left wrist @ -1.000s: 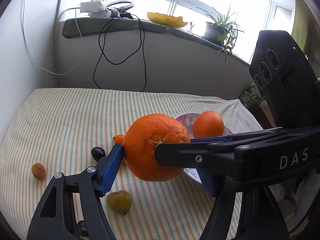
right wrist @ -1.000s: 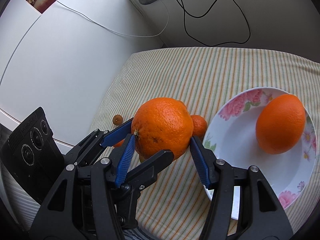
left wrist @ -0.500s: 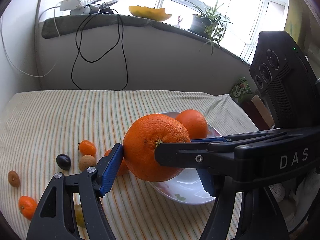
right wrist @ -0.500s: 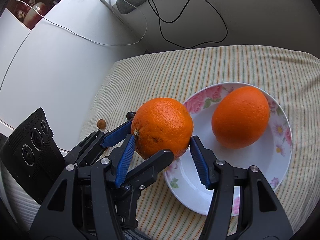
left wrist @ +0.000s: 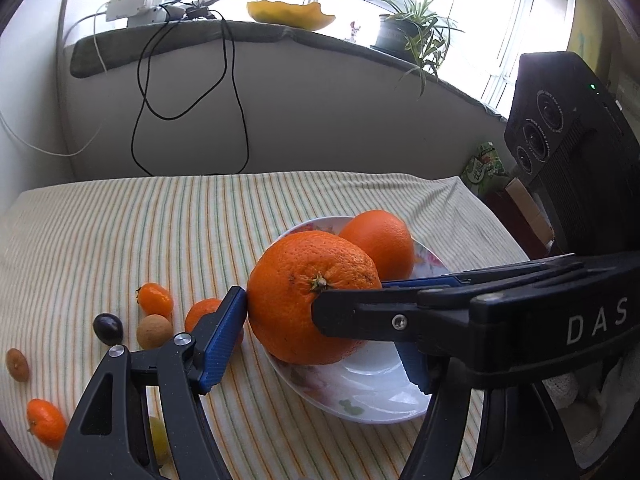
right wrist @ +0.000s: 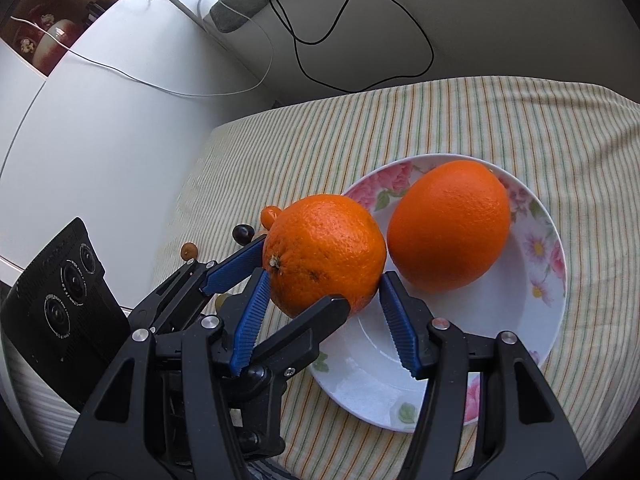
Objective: Organize fruits
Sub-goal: 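Carry the held orange with the right gripper beside the first orange, then lower the orange onto the plate and open the right gripper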
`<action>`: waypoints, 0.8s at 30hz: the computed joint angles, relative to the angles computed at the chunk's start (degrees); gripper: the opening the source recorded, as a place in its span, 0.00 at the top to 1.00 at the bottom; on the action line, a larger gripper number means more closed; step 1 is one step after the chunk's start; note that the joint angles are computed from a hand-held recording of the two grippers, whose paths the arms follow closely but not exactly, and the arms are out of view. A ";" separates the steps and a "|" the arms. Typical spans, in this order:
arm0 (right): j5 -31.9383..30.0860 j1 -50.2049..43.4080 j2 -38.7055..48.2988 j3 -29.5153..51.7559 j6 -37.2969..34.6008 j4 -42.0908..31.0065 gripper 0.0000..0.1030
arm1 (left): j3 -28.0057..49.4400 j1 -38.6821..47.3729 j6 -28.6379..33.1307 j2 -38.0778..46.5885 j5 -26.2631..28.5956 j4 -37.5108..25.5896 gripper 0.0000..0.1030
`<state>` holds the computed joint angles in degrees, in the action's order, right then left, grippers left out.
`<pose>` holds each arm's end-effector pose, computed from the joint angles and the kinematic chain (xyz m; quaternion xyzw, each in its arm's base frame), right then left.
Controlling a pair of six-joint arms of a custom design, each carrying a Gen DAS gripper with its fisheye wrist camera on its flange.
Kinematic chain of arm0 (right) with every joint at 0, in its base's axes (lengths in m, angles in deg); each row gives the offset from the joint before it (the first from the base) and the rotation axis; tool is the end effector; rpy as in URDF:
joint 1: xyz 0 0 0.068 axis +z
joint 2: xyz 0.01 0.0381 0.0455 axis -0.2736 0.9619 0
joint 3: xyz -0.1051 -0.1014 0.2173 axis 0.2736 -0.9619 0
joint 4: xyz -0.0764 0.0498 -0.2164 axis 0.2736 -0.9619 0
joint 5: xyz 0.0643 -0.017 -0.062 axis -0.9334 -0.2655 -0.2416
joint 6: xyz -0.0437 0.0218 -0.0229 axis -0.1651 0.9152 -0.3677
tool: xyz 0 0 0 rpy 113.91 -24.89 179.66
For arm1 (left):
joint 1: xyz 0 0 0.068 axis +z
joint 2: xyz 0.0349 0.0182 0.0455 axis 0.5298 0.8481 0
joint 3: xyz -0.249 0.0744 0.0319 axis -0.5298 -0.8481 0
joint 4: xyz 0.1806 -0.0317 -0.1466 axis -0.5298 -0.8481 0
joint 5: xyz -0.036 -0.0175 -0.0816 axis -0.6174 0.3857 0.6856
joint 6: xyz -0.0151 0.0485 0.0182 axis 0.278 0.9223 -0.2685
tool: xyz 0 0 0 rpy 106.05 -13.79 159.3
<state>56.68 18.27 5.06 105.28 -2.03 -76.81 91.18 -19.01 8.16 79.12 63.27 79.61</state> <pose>0.1622 0.1182 0.2343 0.0168 0.9432 0.2650 0.1997 0.1803 -0.2177 0.1850 0.2037 0.8884 -0.2137 0.3516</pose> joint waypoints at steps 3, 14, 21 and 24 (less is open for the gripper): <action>2.28 1.72 0.57 1.03 -0.18 -1.03 0.42 | -0.16 -0.21 0.22 -0.08 -0.39 0.06 0.32; 5.97 3.68 0.05 2.71 -0.92 -2.89 0.41 | -0.88 -2.05 0.56 -2.47 -2.95 -1.03 0.32; 7.03 4.82 -1.91 1.57 0.39 -2.90 0.40 | -2.42 -2.68 -0.52 -4.49 -3.89 -2.06 0.32; 9.19 6.56 -2.53 1.85 1.01 -3.68 0.40 | -3.17 -3.10 -0.93 -5.72 -4.46 -2.56 0.32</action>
